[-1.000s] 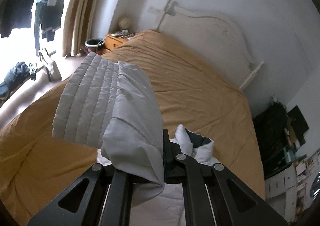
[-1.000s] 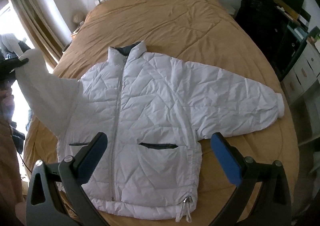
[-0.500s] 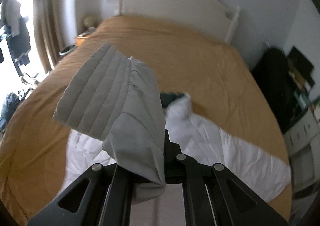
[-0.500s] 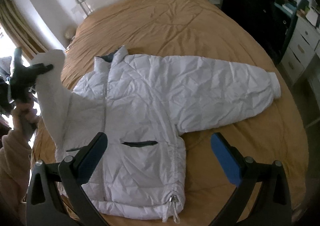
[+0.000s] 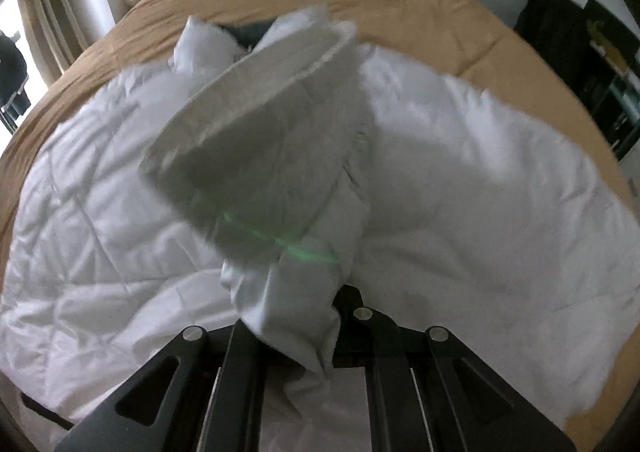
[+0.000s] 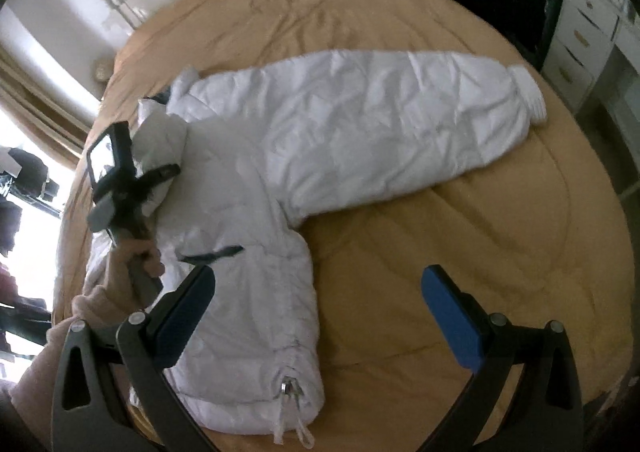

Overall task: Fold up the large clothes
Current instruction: 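Lift the sleeve and fold it across the jacket body with the left gripper, then open the left gripper to release the sleeve onto the jacket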

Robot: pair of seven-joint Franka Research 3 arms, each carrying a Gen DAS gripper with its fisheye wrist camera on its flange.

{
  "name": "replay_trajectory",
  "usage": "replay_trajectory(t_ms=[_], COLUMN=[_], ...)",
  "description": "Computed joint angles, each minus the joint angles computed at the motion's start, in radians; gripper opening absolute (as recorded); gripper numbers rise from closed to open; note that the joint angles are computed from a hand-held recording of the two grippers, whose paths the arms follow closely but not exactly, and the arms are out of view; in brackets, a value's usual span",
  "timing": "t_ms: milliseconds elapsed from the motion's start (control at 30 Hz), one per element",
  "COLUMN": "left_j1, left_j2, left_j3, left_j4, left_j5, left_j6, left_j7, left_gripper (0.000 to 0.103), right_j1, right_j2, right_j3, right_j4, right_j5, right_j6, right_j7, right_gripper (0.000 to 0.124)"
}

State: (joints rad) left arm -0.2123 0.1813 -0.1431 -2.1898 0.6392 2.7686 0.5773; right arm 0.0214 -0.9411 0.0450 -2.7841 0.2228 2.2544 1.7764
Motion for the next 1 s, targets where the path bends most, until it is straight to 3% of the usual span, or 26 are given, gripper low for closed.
replay_trajectory(t_ms=[133, 233, 300, 367, 467, 667, 767, 833, 1000], left_j1=[-0.002, 0.002, 0.002, 0.003, 0.014, 0.034, 0.046, 0.052, 0.116], left_j2=[0.0, 0.001, 0.0, -0.009, -0.024, -0.089, -0.151, -0.191, -0.284], left_j3=[0.011, 0.008, -0.004, -0.016, -0.049, -0.102, -0.093, -0.067, -0.002], left_j4=[-0.011, -0.01, -0.005, -0.013, -0.025, -0.043, -0.048, -0.039, -0.004], left_j5=[0.037, 0.04, 0.019, -0.014, -0.115, -0.393, -0.535, -0.551, -0.425], left_j6=[0.014, 0.016, 0.015, 0.032, 0.063, 0.066, 0.066, 0.049, -0.01], left_j7=[-0.037, -0.018, 0.005, 0.028, 0.108, 0.347, 0.468, 0.502, 0.506], left_gripper=[0.008, 0.015, 0.03, 0.058, 0.073, 0.075, 0.075, 0.075, 0.077], right_j1=[-0.008, -0.007, -0.01, -0.006, 0.007, 0.029, 0.043, 0.055, 0.115], right_j2=[0.0, 0.003, 0.015, 0.029, 0.041, 0.088, 0.117, 0.145, 0.252], right_j3=[-0.015, -0.033, -0.032, -0.029, -0.021, -0.002, 0.019, 0.035, 0.065], right_j4=[-0.026, -0.037, -0.036, -0.03, -0.019, 0.023, 0.065, 0.096, 0.18], right_j5=[0.005, 0.03, 0.04, 0.047, 0.052, 0.051, 0.039, 0.029, 0.036], right_j6=[0.012, 0.032, 0.043, 0.052, 0.056, 0.084, 0.1, 0.124, 0.203], right_j7=[-0.007, -0.014, -0.01, -0.009, -0.012, 0.001, 0.006, 0.009, 0.022], right_gripper=[0.103, 0.103, 0.103, 0.103, 0.103, 0.103, 0.103, 0.103, 0.103])
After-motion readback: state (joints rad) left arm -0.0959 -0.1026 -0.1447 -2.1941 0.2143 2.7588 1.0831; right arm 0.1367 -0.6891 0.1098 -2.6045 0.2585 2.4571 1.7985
